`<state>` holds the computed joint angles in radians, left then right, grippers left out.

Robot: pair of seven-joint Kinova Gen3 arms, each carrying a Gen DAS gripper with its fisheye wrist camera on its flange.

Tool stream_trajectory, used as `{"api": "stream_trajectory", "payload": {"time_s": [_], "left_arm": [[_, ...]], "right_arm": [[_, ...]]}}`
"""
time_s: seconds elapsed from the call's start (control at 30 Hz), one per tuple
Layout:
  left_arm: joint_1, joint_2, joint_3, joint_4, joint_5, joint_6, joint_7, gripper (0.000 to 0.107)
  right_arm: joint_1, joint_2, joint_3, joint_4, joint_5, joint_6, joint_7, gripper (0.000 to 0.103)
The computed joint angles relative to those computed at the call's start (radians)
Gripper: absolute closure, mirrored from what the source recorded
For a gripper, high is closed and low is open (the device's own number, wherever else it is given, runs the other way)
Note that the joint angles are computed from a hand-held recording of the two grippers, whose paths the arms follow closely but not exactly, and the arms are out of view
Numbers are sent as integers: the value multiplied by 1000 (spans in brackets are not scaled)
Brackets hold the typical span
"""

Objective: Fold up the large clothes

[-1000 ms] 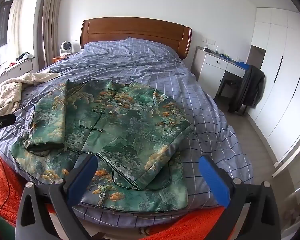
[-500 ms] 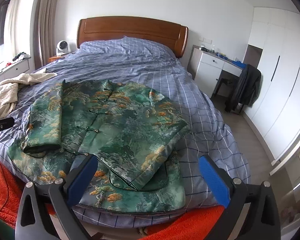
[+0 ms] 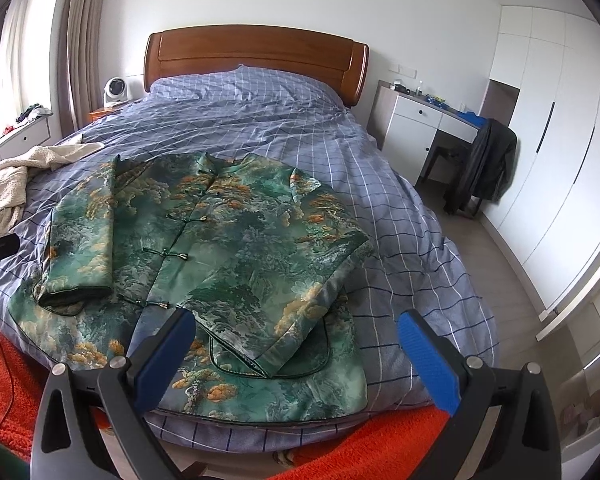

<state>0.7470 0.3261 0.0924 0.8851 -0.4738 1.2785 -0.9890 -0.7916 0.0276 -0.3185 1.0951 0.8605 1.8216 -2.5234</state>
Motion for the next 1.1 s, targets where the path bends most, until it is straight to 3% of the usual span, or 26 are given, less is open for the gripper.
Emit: {"api": "stream_trajectory", "payload": {"time_s": [1.1], "left_arm": [[13,-3,-1,15,-4,-8,-4,5]], "right_arm": [[-24,-2,-3,1,20,3,-13,0]]}}
